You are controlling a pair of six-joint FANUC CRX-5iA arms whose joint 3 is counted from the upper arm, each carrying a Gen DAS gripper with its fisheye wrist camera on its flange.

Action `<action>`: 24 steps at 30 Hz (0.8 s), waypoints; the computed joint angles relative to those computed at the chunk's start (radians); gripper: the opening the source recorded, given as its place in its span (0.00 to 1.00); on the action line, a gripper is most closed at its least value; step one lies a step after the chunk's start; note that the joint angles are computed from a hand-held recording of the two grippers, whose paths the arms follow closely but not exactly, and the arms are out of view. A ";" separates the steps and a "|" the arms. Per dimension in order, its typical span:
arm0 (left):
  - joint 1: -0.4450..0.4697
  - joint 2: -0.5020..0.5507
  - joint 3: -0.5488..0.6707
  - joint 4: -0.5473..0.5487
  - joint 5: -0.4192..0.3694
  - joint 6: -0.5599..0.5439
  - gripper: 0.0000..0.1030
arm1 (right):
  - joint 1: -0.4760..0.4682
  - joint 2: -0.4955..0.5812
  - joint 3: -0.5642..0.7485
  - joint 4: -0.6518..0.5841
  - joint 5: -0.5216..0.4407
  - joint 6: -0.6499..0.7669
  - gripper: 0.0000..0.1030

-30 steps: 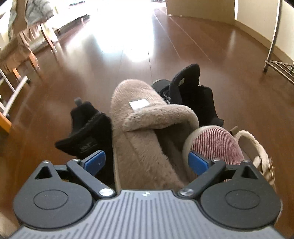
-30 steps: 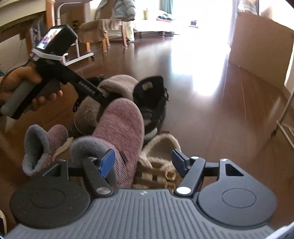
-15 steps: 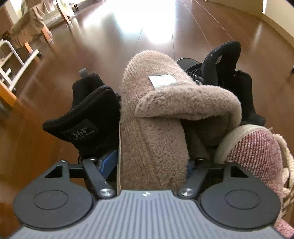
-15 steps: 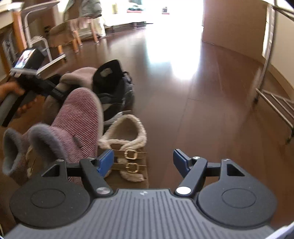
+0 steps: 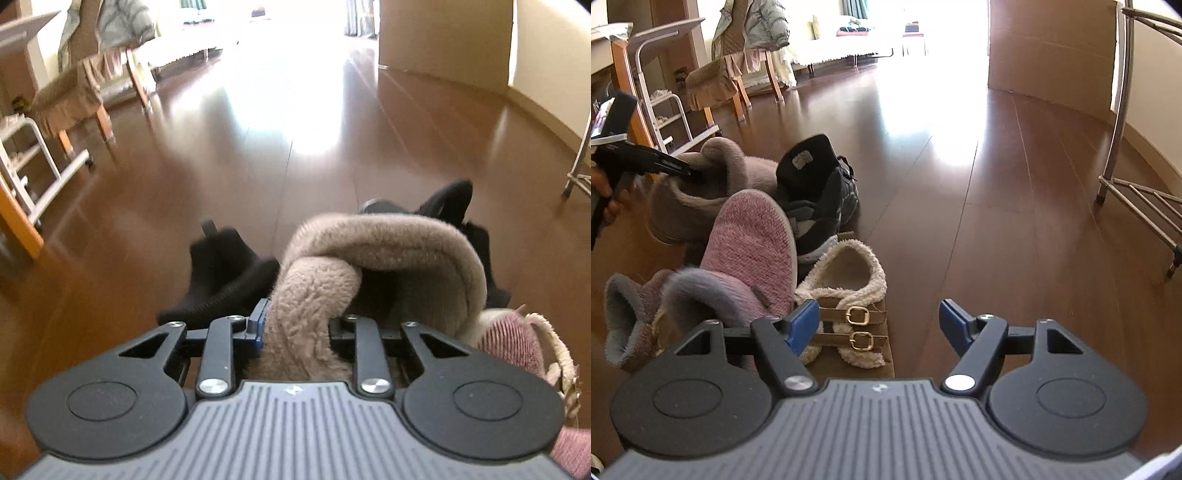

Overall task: Organize scattered shoes
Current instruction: 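Lift the beige slipper with the left gripper toward the bottles and release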

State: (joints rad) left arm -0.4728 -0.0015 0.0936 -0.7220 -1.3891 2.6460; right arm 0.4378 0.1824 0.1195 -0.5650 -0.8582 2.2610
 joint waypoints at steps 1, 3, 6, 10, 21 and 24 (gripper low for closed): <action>-0.028 -0.025 0.007 -0.017 -0.014 -0.018 0.28 | -0.003 -0.007 -0.004 -0.007 0.002 0.007 0.67; -0.053 -0.040 0.015 -0.037 -0.026 -0.036 0.28 | -0.009 -0.019 -0.011 -0.014 0.005 0.013 0.67; -0.116 -0.065 0.040 -0.081 -0.070 -0.061 0.28 | -0.028 -0.040 -0.022 -0.036 0.002 0.021 0.67; -0.211 -0.126 0.065 -0.144 -0.092 -0.075 0.28 | -0.050 -0.064 -0.037 -0.055 -0.001 0.031 0.67; -0.198 -0.053 0.144 0.174 0.254 -0.449 0.28 | -0.169 -0.205 -0.149 0.014 0.002 -0.012 0.69; -0.131 0.028 0.128 0.426 0.365 -0.703 0.28 | -0.208 -0.244 -0.181 0.049 -0.004 -0.045 0.71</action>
